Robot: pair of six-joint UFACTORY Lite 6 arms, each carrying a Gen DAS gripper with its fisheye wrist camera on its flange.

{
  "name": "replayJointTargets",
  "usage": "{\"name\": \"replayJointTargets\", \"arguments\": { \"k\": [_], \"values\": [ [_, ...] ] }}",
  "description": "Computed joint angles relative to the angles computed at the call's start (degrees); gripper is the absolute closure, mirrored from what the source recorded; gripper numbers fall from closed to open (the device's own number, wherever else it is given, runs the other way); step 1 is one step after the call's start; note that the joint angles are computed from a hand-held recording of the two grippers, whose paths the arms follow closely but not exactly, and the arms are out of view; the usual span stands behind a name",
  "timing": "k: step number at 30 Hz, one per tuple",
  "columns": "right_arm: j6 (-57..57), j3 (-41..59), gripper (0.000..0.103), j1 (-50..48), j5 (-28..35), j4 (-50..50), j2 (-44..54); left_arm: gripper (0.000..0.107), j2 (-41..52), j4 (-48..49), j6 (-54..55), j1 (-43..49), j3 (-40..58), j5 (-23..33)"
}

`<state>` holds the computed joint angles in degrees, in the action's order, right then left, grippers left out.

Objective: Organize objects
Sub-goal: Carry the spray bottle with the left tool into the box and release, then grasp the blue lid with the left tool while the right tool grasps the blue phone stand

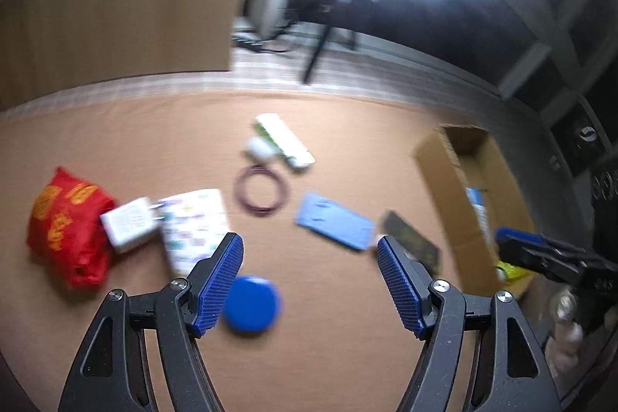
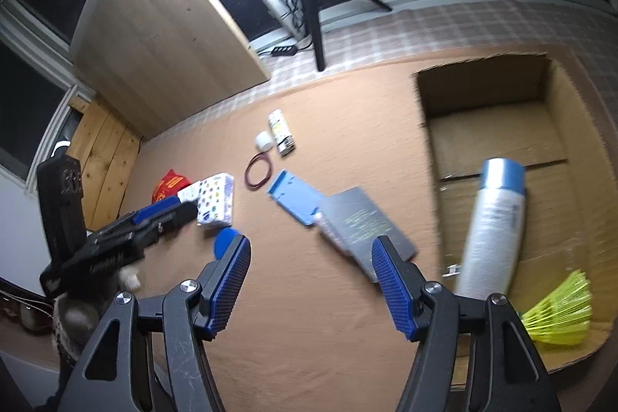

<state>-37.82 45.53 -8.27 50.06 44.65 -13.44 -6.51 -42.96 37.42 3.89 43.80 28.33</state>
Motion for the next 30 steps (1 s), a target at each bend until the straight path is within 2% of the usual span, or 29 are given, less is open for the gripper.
{"name": "replayJointTargets", "arguments": {
  "k": [6,11,16,20,30],
  "values": [
    [3.5,-2.4,0.041,7.0,-3.4,1.3,-0.5,0.032,7.2,-4.5,11.2,12.0,2.5,2.6],
    [6.2,-3.5,0.041,13.3,-7.4,2.2,0.5,0.032,11.6,-6.1,15.8,16.0,3.7,3.5],
    [11.1,-3.2,0.041,20.9,-14.5,0.1,3.0,0.032,12.7,-8.1,18.7,17.1,2.6,3.4],
    [11.6,-1.0,0.041,21.9,-17.4,-0.1,7.3,0.032,12.3,-10.3,23.1,18.2,-0.9,3.7],
    [12.4,8.8,0.041,22.9,-20.0,-3.6,19.7,0.033,10.1,-14.5,27.7,14.2,-8.4,0.2]
  ]
}}
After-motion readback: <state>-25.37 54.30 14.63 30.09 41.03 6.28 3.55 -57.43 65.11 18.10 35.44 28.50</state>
